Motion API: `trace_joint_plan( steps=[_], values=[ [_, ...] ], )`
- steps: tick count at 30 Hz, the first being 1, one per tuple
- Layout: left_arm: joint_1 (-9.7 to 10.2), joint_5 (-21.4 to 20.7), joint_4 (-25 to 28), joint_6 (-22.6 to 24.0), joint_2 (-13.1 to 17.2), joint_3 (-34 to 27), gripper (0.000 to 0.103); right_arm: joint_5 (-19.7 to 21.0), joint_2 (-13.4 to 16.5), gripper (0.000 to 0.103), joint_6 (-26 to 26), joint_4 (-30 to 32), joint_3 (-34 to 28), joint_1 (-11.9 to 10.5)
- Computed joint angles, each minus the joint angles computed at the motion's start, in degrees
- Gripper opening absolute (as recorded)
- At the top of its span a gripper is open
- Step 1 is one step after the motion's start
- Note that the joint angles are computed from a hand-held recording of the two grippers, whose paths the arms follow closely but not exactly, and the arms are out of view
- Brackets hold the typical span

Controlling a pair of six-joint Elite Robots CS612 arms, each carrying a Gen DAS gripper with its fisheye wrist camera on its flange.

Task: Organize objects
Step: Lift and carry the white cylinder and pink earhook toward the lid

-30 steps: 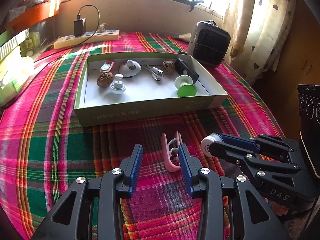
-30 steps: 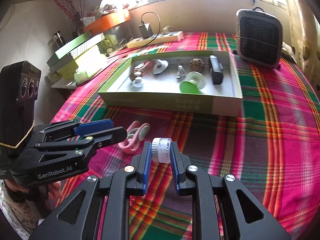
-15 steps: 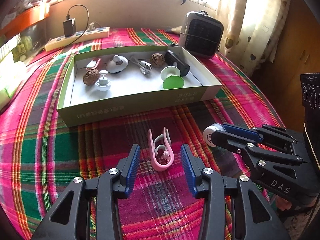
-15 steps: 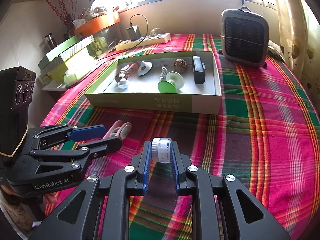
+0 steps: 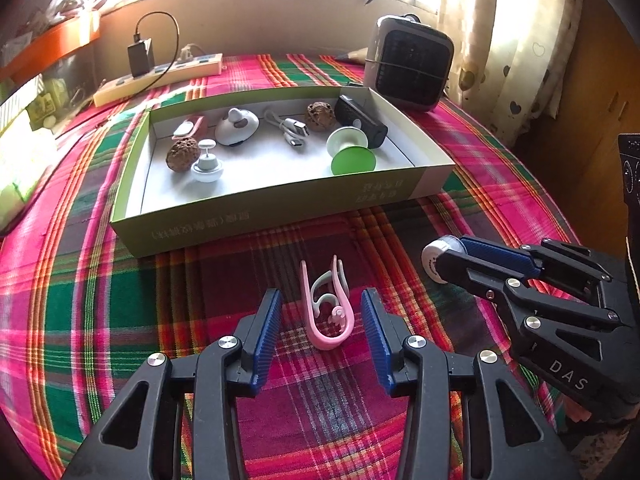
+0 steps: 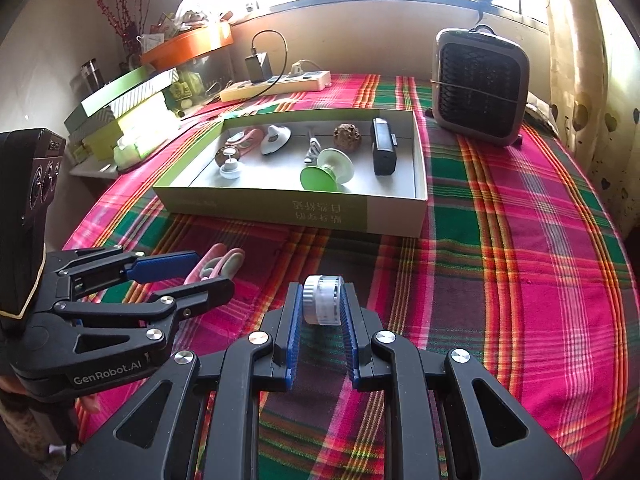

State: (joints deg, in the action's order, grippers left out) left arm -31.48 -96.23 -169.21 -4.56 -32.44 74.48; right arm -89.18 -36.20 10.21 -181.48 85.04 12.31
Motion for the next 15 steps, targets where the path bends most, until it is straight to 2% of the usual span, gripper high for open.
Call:
trace_joint_plan(
  steps=[5, 9, 15],
  values=[
    [-0.06, 0.54, -0.18, 0.2, 0.03, 0.0, 0.038, -0.09, -0.01, 0.02, 0.13, -0.12, 0.06, 0.01],
    [-0.13, 1.48, -0.42, 0.15, 0.09, 0.0, 0.032, -0.14, 0.0, 0.02, 0.1, -0.09, 0.0, 0.0],
    [-0.07, 1.69, -0.62, 0.06, 0.16, -0.03, 0.028, -0.36, -0.01, 0.02, 0.0, 0.02, -0.05, 0.02]
  ],
)
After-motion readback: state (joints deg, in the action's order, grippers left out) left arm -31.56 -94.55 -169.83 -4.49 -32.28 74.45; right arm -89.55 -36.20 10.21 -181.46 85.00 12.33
